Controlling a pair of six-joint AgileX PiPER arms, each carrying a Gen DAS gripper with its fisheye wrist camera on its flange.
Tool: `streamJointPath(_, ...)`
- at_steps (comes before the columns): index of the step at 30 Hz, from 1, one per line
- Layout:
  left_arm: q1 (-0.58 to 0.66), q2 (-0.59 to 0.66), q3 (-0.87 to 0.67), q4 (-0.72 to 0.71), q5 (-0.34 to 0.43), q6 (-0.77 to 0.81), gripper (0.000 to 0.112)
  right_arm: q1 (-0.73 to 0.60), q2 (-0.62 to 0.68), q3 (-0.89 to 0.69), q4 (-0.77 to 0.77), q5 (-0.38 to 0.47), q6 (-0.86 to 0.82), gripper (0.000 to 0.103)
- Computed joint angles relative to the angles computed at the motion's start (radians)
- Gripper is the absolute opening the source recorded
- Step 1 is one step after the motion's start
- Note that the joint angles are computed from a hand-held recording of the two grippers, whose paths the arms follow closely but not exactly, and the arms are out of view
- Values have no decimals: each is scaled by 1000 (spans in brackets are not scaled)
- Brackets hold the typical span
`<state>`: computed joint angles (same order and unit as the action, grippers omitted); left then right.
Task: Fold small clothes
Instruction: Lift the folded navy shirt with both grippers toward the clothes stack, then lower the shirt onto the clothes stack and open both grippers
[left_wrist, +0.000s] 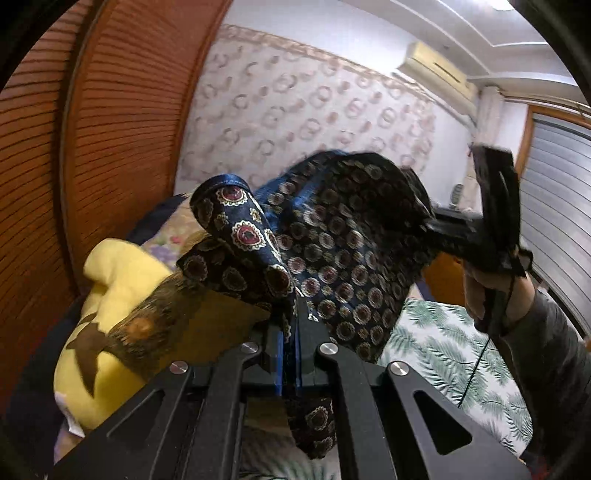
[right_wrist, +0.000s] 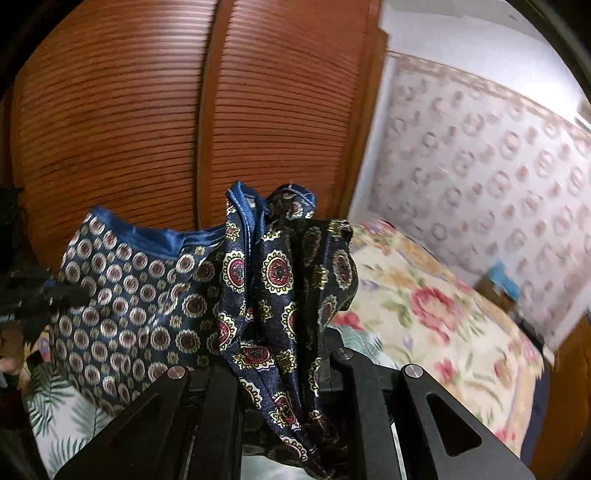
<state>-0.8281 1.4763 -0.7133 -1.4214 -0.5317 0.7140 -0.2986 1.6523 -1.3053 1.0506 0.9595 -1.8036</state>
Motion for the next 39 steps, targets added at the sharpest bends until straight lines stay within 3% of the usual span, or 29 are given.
streamJointPath(5, 10, 27, 57, 83, -28, -136, 5, 178, 111, -87, -47, -136, 30, 10)
streamJointPath(11, 21, 24, 112, 105, -49, -192, 5, 278, 255, -228, -95, -184, 76, 10)
streamJointPath(16, 22, 25, 122, 35, -51, -133, 6, 353, 346, -346, -235, -239, 275, 15)
streamJointPath(18, 8, 19, 121, -6, -71, -93, 13, 349, 391, -411, -267, -240, 345, 36)
streamJointPath(21, -22, -8, 130, -26, -120, -62, 27, 350, 445, -499, -253, -244, 427, 51)
streamJointPath(23, -48, -19, 125, -35, -170, -43, 45, 338, 449, -513, -204, -257, 439, 53)
streamJointPath(24, -62, -24, 126, -36, -194, -40, 47, 334, 443, -499, -157, -280, 411, 53)
streamJointPath(28, -44, -22, 113, -10, -195, -26, 80, 312, 420, -455, -5, -336, 299, 54)
streamJointPath(29, -37, -13, 105, -9, -187, -18, 80, 312, 417, -446, 12, -339, 274, 54)
streamJointPath(33, -31, 8, 90, -16, -181, 4, 80, 287, 389, -368, 79, -280, 172, 54)
streamJointPath(36, -47, 35, 52, -90, -222, 83, 80, 250, 436, -432, 12, -137, 243, 54)
streamJointPath(39, -40, 68, 19, -128, -223, 144, 80, 250, 543, -589, -97, -55, 376, 54)
